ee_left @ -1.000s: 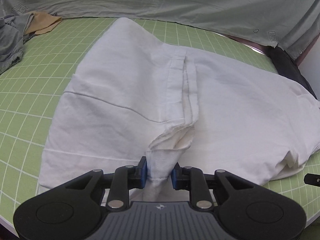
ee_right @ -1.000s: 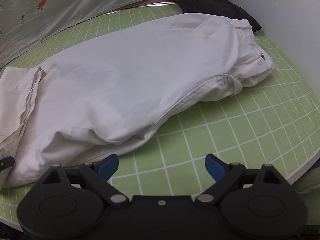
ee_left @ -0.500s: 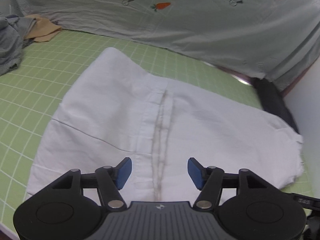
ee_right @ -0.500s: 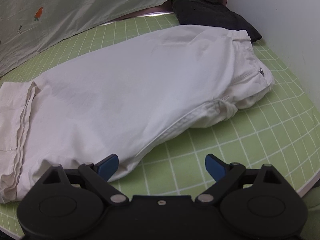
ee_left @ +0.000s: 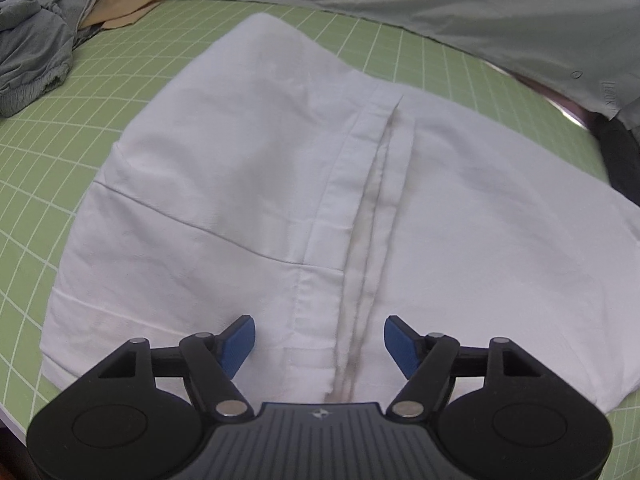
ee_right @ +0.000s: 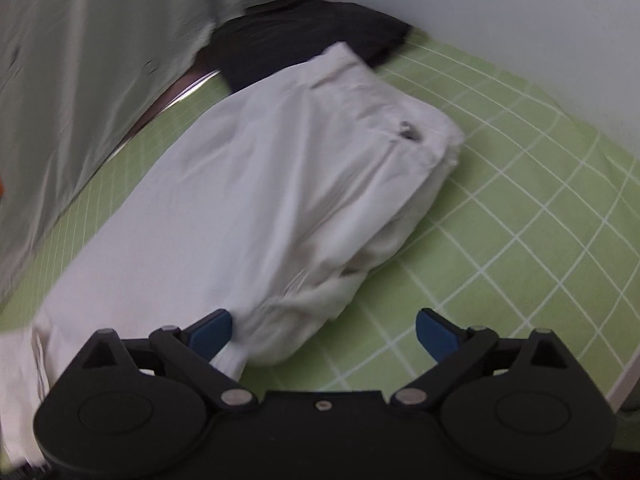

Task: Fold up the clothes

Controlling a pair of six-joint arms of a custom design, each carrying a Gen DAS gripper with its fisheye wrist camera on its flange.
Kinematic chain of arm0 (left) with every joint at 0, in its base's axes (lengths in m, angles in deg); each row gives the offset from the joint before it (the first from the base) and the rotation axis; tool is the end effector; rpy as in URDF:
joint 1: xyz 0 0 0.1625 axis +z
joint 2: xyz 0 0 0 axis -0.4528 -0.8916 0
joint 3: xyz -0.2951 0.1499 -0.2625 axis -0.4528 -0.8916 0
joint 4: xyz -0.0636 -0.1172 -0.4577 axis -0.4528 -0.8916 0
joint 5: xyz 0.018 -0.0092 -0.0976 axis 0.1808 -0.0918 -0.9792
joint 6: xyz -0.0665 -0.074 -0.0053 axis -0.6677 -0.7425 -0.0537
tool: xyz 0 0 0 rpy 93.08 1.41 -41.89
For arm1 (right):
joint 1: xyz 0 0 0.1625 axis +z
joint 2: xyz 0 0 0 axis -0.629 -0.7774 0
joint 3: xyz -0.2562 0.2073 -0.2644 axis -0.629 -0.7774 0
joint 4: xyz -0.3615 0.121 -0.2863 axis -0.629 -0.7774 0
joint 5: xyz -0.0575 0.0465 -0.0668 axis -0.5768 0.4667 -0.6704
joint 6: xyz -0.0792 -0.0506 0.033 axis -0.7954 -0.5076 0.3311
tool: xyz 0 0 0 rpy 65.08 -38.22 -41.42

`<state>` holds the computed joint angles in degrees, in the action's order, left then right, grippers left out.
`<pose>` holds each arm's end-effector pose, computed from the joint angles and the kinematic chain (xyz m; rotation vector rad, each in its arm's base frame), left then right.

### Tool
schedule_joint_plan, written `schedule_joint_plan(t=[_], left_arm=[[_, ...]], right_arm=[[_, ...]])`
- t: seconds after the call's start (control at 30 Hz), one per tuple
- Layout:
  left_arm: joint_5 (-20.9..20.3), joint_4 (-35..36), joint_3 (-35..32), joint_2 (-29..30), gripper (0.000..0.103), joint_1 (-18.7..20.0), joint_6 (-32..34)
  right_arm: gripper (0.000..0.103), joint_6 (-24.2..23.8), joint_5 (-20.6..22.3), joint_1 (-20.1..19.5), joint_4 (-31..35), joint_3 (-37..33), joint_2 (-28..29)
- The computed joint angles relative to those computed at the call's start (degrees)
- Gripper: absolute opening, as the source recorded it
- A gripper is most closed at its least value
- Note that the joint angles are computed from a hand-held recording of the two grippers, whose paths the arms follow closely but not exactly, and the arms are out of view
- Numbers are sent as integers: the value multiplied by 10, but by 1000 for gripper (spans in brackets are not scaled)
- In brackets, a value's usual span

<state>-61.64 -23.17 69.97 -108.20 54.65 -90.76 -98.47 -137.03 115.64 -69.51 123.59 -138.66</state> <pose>-0.3144 -0.3936 0.0822 -0.4806 2.2183 -0.7913 -0.0157 -0.4926 0.3936 -0.1888 -2.5063 0.8467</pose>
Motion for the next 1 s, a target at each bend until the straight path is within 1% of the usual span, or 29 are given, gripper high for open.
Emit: schedule_joint_plan(t=[0.03,0.1,0.17,0.3,0.4,0.47,0.57,0.63,0.67,0.7,0.73,0.77,0.8,0.9,0.97,1.0], left_arm=[[-3,3,-4,3,76,4,0],[-6,10,-12,11,79,10,2],[-6,18,-24,21,85,17,10],[-6,37,-47,42,92,30,20],[-11,53,-63,57,96,37,21],[-12,58,-67,63,100,37,24],[-12,61,-69,67,103,36,24],[-12,62,-69,67,103,36,21],[-11,63,-69,67,103,36,18],[-10,63,-70,68,103,36,17],[-9,63,-70,69,103,36,17],[-8,64,-69,69,103,35,15],[-8,64,-69,69,103,35,15],[-9,65,-68,67,103,34,16],[-10,64,-66,64,103,34,19],[-10,64,-66,64,103,35,20]], right_arm=[[102,17,11,-5,4,-10,8],[102,41,22,-13,-10,-26,25],[102,65,32,-20,-25,-42,43],[102,102,31,-33,-53,-76,83],[103,113,34,-37,-63,-97,102],[103,112,36,-39,-66,-106,112],[103,94,28,-36,-84,-113,126],[101,80,5,-27,-92,-114,135],[94,69,-12,-21,-97,-114,139],[78,52,-23,-15,-102,-113,141],[70,39,-18,-14,-104,-111,140],[49,30,-7,-13,-103,-107,135],[35,21,3,-11,-103,-103,130],[23,-52,-18,10,-144,-92,133],[20,-101,-30,24,-171,-85,135],[20,-107,-29,26,-173,-84,133]])
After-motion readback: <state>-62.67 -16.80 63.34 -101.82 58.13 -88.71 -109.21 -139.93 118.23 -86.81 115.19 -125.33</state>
